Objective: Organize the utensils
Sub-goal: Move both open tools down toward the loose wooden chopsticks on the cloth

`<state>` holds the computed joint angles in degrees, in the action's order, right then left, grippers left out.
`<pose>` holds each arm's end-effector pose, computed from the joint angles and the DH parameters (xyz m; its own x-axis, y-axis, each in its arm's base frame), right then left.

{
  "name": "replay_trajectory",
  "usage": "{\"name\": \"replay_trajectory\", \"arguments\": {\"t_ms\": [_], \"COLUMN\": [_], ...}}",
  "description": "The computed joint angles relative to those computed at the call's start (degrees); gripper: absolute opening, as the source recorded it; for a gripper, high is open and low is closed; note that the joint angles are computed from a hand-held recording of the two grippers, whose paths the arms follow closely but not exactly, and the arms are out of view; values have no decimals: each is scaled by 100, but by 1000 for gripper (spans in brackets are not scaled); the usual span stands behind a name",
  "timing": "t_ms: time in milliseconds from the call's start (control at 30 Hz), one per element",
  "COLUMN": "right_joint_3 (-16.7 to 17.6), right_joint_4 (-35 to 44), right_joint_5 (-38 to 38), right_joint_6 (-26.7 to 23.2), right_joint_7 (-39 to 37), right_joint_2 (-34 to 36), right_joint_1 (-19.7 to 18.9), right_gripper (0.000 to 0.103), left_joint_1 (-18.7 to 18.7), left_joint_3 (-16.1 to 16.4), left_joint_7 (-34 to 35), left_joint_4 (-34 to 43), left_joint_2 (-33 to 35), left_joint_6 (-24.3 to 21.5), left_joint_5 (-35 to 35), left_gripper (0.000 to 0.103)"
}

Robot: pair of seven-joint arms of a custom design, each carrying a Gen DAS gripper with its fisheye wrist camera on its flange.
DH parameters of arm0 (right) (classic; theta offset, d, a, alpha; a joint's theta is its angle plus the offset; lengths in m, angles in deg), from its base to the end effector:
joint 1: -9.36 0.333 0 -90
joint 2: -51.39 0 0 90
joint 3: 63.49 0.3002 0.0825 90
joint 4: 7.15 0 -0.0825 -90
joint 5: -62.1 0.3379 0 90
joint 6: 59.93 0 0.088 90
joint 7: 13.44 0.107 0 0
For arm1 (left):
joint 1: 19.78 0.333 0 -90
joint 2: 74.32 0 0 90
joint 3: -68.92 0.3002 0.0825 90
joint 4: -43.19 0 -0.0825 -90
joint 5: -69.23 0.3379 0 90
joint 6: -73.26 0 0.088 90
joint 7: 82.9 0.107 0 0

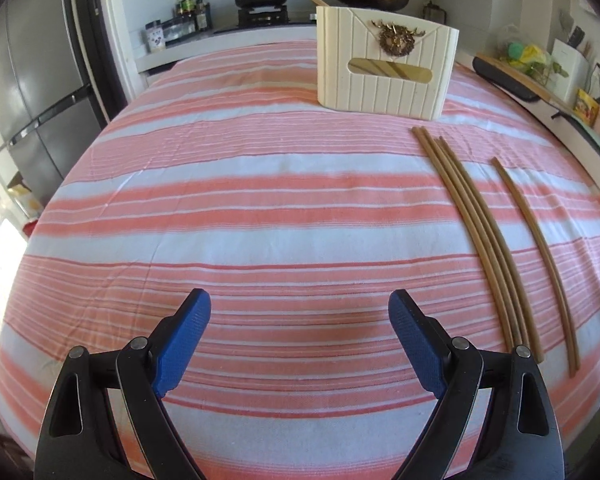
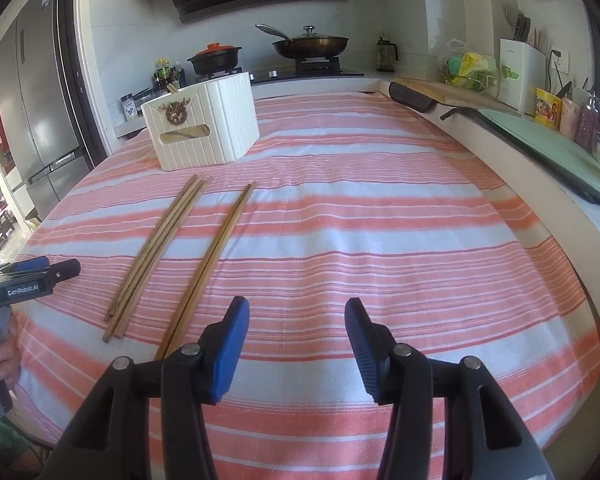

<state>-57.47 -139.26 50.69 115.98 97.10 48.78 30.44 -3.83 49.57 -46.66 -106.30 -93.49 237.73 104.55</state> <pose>0.4547 0.2512 0.4739 0.3433 -0.9338 -0.1011 -0.6747 -0.1703 -0.7181 0.4162 -0.0607 0.4294 0.3157 -0.9485 -0.0249 -0.7440 -0.2312 -0.6269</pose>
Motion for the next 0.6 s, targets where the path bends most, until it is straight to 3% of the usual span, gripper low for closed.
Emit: {"name": "replay_trajectory", "arguments": {"t_ms": [400, 600], "right_joint_3": [107, 332], "right_joint_4": [507, 1138], "right_joint_5": [423, 1212], "right_joint_6": [-381, -838], "right_joint_7": [-336, -910], "right_joint_2": [367, 755], "right_joint_1": [117, 132], "right_gripper": [51, 51], "left_joint_1": [-59, -95], "left_joint_3": [94, 133], "left_joint_7": [-57, 47], "left_joint_4": [-14, -16], "left_joint_2": [79, 103], "left_joint_6": [24, 46], "left_joint_5": [8, -149], "left_gripper": [96, 98]}}
